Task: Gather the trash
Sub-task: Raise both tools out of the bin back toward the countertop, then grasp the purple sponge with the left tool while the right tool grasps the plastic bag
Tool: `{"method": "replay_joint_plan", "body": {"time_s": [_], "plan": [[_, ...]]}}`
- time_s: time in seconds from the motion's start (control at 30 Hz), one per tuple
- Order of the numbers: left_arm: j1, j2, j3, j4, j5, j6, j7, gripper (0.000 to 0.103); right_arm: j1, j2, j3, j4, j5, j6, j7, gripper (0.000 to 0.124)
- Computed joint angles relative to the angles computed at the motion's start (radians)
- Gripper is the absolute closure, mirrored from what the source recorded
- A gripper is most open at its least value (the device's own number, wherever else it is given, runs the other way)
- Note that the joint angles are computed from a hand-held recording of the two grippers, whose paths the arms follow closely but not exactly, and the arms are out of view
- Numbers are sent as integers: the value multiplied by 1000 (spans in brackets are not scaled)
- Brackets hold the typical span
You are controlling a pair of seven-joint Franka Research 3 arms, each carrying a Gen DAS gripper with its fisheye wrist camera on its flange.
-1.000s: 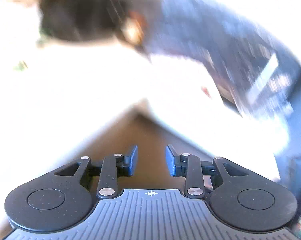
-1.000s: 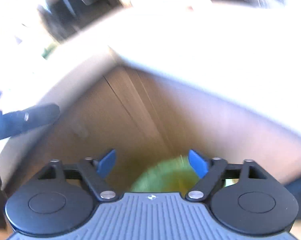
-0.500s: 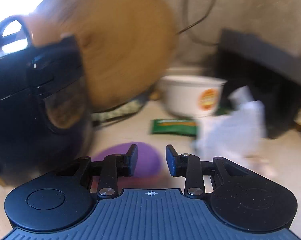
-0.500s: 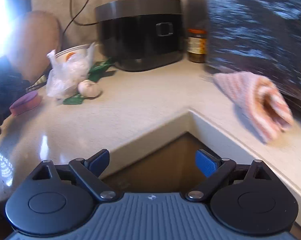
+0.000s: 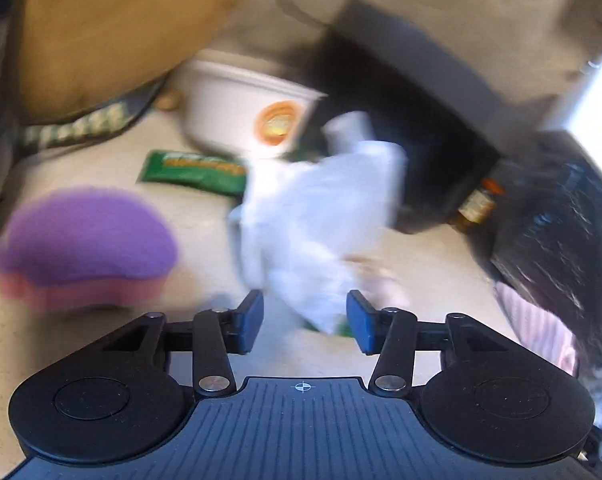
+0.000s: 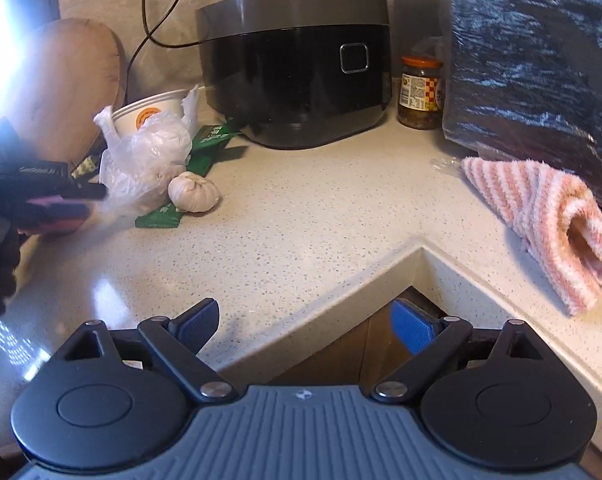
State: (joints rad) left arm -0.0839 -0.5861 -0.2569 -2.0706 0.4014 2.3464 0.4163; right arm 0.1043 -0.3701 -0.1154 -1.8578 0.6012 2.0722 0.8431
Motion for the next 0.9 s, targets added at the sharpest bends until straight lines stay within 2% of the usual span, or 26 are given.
{"method": "replay_joint_plan", "body": {"time_s": [0.07,0.1,0.17,0.27,0.33,0.37,0.43,0.5,0.6,0.63,0.7,0.73,0.77,0.83,0.9], "plan": [[49,6,-88,61,114,-139,12,53,16,2,-2,3,22,2,-37,30],[56,4,-111,81,142,-193,3,54,30,8,-5,15,44,-8,-62,30],[45,-8,-135,110,153,-295,-16,54,61,48,-13,79,103,-72,-85,29],[35,17,-180,184,169,-515,-15,53,98,171,-8,252,221,-222,-88,27],[17,11,-182,194,168,-602,-29,53,111,252,26,362,272,-301,-113,25],[4,-6,-170,181,160,-619,-50,53,117,271,52,385,281,-304,-138,25],[-20,-58,-133,131,142,-612,-106,54,138,268,107,363,282,-246,-207,24],[-29,-114,-90,57,132,-558,-171,54,168,256,153,318,262,-162,-244,24],[-33,-152,-40,-13,121,-467,-201,54,212,280,209,298,183,-10,-145,24],[-32,-153,-29,-26,123,-436,-191,54,223,309,218,322,151,10,-88,24],[-27,-142,-14,-31,116,-408,-164,54,237,378,225,405,100,-19,24,27],[-21,-132,-10,-27,115,-397,-149,54,240,413,226,451,86,-49,63,37],[-15,-126,-7,-26,116,-387,-137,53,243,442,229,492,72,-81,88,52],[-4,-116,1,-25,118,-359,-116,53,242,500,236,574,64,-153,116,65],[3,-110,12,-31,111,-328,-99,50,229,550,242,647,90,-232,142,67]]}}
